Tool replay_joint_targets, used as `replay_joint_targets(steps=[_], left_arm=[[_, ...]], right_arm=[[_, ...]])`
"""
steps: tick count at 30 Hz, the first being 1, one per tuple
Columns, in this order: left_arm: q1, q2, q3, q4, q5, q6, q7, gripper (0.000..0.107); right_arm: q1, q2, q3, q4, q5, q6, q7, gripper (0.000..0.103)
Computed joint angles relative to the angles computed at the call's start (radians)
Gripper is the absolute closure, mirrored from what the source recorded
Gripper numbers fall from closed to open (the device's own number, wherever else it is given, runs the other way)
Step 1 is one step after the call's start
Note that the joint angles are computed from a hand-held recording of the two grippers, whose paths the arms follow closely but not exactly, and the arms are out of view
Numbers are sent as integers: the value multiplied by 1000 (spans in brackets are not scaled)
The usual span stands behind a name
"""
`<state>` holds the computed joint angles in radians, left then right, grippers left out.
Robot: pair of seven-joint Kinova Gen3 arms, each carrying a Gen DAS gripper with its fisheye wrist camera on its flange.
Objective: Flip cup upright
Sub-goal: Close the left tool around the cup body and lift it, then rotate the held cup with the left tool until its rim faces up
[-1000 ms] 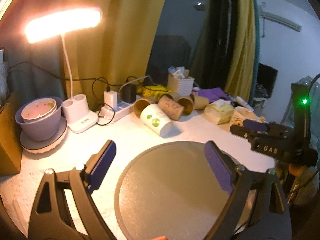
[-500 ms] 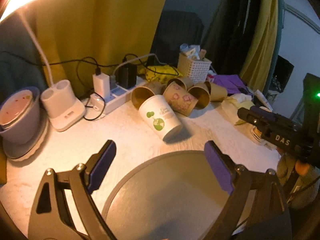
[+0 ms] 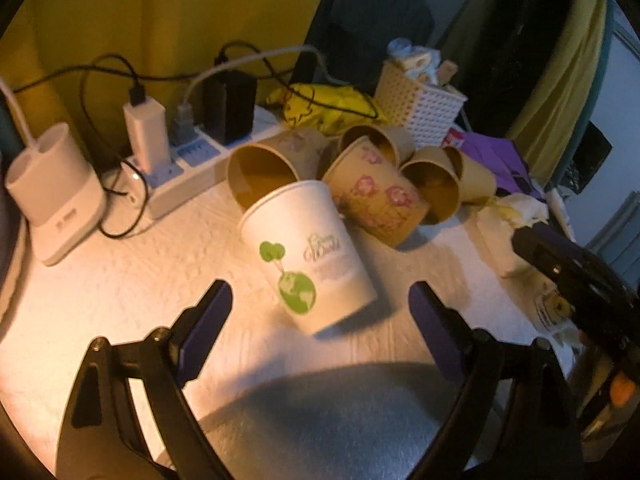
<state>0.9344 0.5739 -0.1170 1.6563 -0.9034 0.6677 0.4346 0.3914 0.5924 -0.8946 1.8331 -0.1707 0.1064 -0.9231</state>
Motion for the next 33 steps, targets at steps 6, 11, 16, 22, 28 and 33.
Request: replay_joint_targets(steps=[6,11,16,22,28,33], left_arm=[[-72,33,11,-32,73,-61,-94,20],[-64,38,-32,-25,118,-106,-133,38],[-10,18,-82,13,111,-135,-108,41],[68,-25,-98,63,39,-123,-46,42],[133,-68,-65,117,-80,-85,69,42],[204,-99,-22,162,-191,-22,173,42]], right_arm=[[-41,31,34,-43,-2,26,8,45],[-66,33,61,-50,-23,36,20,45],[-76,13,72,-34,-41,30,27,45],[-21,-33,12,35,-52,-3,25,45],[61,-94,-80,135,-28,-49,-30,45],[175,-130,-204,227,11,-83,-99,45]])
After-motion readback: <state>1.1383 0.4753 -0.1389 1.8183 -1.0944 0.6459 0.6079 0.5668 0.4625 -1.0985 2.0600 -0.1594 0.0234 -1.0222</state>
